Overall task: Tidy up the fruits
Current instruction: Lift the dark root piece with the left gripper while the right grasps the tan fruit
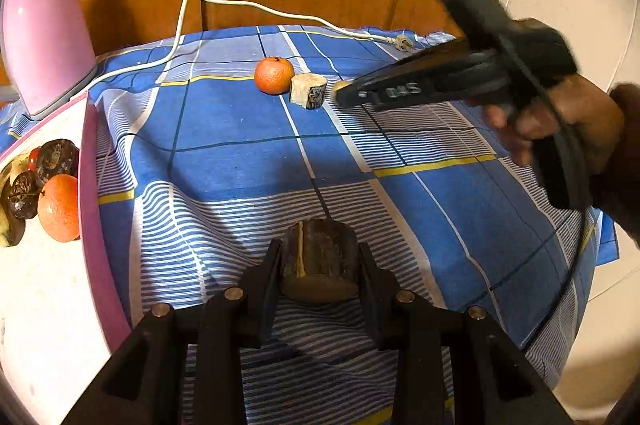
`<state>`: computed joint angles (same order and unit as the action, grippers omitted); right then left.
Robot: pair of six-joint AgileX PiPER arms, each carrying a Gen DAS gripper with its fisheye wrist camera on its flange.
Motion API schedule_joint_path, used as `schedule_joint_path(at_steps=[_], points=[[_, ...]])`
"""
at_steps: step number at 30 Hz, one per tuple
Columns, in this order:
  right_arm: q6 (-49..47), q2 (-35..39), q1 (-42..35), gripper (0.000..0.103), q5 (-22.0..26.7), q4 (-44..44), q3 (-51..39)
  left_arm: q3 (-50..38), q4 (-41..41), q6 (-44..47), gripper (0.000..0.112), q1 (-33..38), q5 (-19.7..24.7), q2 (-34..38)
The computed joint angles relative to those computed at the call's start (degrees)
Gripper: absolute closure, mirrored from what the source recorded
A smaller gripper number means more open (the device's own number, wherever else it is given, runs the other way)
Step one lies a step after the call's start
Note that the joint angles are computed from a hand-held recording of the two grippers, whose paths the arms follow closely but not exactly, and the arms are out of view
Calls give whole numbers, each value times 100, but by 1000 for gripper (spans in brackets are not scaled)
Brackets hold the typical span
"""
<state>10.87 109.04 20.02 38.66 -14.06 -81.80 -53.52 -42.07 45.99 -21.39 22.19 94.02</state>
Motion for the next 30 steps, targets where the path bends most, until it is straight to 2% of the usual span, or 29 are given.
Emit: schedule_joint_path(at_steps=[7, 13, 18, 21, 30], points=[[444, -1061, 45, 83, -389, 338, 1305, -3, -21, 2, 77, 2, 0, -2], [1151, -1636, 298, 83, -505, 102, 2176, -29, 41, -60, 77, -3, 3, 14], [1506, -1717, 392, 82, -609, -78, 2369, -41, 222, -234, 77, -54, -42, 12], [1684, -1670, 390, 73, -664, -174, 2351, -47, 311, -325, 77, -78, -50, 7], [2410, -1475, 409, 73, -906, -529, 2361, -64, 522, -556, 77, -131, -81, 4]])
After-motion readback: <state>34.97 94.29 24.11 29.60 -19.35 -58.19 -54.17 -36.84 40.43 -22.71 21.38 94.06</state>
